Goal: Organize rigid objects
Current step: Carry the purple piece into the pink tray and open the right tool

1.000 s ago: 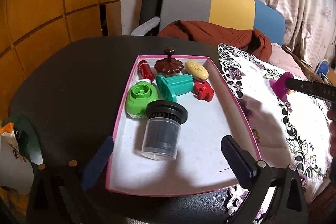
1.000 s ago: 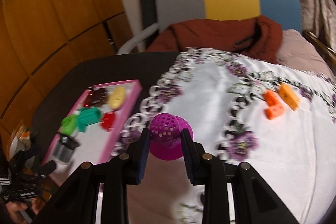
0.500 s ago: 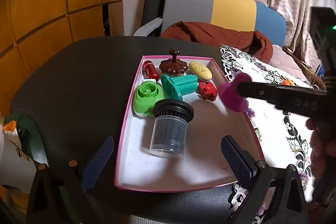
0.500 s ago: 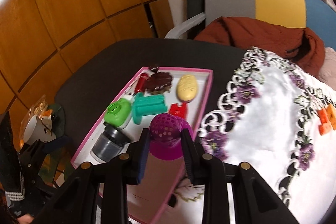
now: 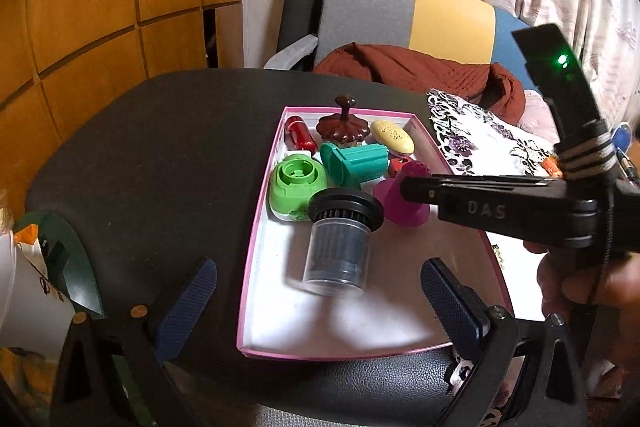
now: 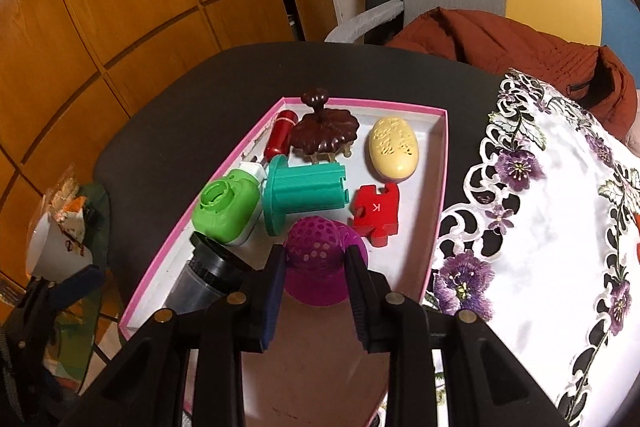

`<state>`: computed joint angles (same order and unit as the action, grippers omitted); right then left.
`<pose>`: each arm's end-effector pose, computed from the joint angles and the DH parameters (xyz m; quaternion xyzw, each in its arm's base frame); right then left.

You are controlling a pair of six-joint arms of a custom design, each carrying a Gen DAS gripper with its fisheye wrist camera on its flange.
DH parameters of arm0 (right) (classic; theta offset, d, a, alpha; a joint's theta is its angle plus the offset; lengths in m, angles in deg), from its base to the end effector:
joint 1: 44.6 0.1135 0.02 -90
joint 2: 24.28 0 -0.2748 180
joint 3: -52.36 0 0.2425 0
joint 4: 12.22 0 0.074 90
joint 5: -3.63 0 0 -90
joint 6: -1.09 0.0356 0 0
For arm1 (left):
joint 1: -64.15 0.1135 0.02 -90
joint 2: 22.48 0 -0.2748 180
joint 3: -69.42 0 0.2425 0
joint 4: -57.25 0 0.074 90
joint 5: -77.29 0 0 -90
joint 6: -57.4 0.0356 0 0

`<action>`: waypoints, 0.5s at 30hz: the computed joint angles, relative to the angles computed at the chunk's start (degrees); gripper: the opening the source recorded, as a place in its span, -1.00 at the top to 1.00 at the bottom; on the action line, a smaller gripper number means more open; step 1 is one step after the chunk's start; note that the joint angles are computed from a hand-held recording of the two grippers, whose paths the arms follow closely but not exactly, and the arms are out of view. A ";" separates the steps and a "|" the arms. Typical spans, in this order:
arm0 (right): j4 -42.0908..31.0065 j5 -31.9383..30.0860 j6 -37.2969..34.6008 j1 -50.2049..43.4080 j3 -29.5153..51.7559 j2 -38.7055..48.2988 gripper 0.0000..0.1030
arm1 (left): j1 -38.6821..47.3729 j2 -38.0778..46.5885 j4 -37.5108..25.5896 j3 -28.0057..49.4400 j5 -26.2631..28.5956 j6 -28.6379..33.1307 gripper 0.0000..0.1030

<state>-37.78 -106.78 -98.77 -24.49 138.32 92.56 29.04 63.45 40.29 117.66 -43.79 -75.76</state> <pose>0.3822 0.1532 0.1448 -0.2930 0.8970 0.1943 0.2678 0.2174 -0.1304 0.1541 -0.1456 0.9100 0.0134 0.3880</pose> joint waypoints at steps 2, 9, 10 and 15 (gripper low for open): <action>0.10 0.23 0.63 0.13 0.49 0.72 0.43 | 0.18 -0.18 0.06 -0.15 0.09 -0.19 -1.00; 0.51 1.31 1.95 1.17 2.22 2.89 0.43 | 0.00 0.14 0.13 -0.17 0.13 -0.25 -1.00; 0.75 1.62 2.18 1.31 2.31 3.07 0.43 | -0.08 0.12 0.13 -0.18 0.05 -0.31 -1.00; -0.39 0.33 2.60 1.01 3.22 3.56 0.42 | 0.12 0.37 0.17 -0.13 0.21 -0.51 -1.00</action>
